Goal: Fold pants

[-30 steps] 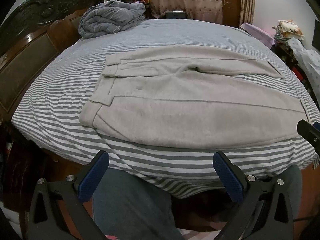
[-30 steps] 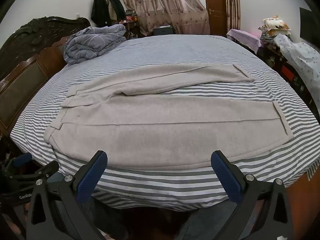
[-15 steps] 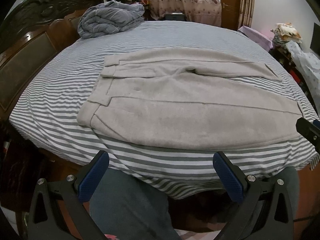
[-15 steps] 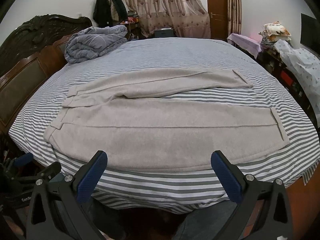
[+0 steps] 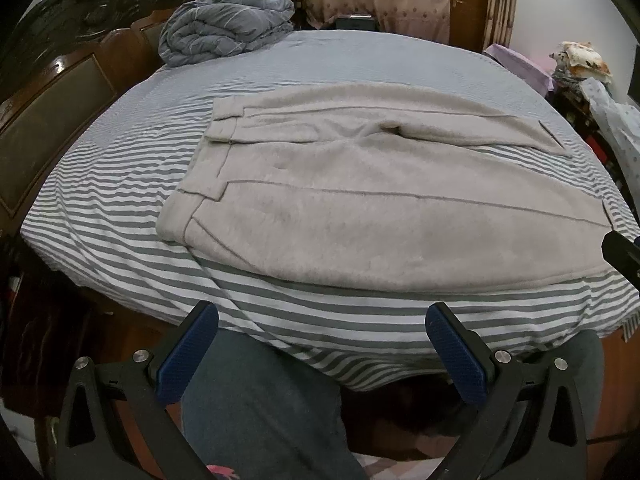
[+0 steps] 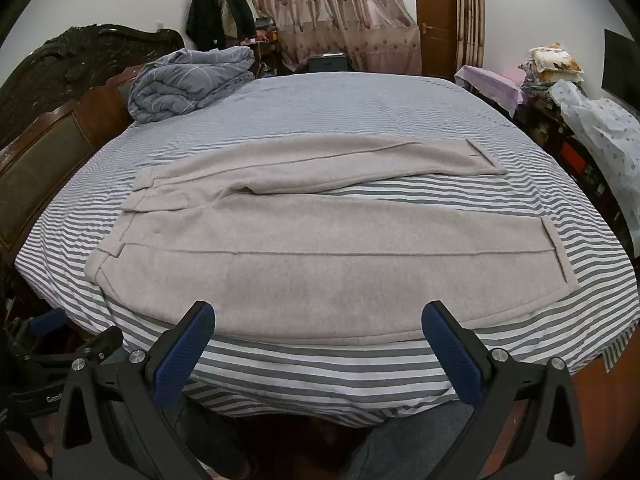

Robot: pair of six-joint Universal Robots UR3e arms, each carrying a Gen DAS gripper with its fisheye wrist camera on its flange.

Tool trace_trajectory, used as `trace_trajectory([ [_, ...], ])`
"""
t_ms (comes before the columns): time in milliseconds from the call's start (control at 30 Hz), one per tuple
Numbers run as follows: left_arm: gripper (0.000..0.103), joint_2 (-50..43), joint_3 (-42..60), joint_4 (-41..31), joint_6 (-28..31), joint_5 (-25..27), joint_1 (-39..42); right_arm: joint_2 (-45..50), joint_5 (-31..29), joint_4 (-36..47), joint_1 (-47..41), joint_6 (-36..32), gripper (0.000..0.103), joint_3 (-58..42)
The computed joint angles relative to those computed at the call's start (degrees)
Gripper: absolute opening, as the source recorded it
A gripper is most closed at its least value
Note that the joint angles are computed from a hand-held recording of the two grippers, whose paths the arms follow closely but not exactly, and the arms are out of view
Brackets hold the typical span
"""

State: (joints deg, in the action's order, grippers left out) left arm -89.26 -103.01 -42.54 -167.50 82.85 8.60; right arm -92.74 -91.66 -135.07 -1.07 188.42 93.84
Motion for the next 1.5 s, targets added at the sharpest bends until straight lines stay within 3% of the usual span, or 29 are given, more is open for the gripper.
trace_trajectory([
  [733,0.103,-4.62,3.63,2.1,-1.13,3.7,-3.07,2.63,3.45,-0.62,-1.34,-1.76,0.103,-0.63],
  [1500,0.103,-10.62,12.58,2.26,-2.72,3.81,-5.11,7.09,3.5,-1.6,-1.55,-1.7,0.103,-5.2],
])
